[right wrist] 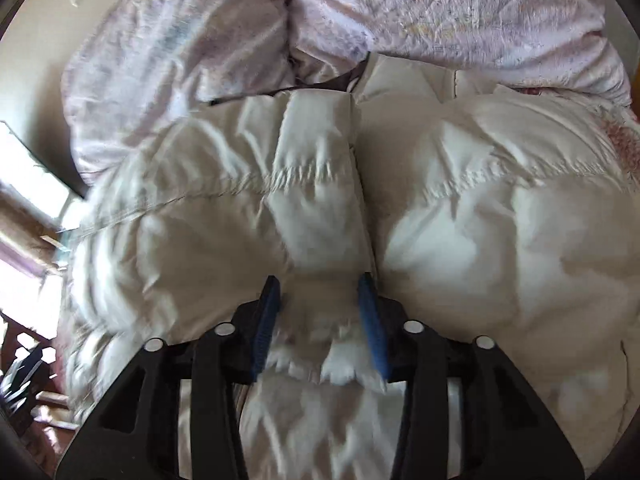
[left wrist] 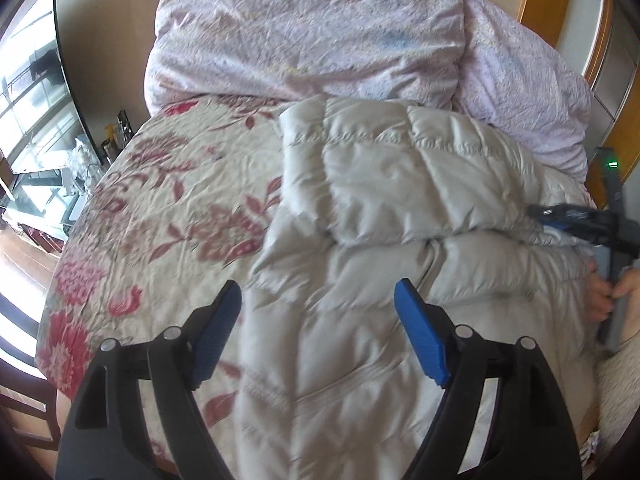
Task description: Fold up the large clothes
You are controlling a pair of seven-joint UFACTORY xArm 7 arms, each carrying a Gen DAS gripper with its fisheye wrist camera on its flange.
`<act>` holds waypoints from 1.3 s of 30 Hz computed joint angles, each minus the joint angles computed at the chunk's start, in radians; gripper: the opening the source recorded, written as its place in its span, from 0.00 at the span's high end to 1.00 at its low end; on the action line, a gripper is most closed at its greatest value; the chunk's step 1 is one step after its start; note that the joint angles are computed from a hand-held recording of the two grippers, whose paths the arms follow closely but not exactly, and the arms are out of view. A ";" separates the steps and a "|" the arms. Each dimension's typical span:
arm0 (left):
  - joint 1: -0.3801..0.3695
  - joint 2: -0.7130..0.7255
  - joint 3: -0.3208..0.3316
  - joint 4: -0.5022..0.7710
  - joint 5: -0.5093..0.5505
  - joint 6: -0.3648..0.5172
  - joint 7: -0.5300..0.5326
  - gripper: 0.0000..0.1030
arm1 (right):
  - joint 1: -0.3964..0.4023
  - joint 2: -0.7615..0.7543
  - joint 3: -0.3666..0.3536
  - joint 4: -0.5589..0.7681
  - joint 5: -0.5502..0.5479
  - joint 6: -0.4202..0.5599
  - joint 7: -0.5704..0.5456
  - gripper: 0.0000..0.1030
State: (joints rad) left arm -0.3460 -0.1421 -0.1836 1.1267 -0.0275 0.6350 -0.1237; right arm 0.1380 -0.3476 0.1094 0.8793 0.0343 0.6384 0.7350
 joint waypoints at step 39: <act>0.024 -0.363 0.209 -0.434 -0.688 0.292 0.402 0.48 | -0.266 -1.458 -0.337 -0.689 0.379 0.746 -0.077 0.41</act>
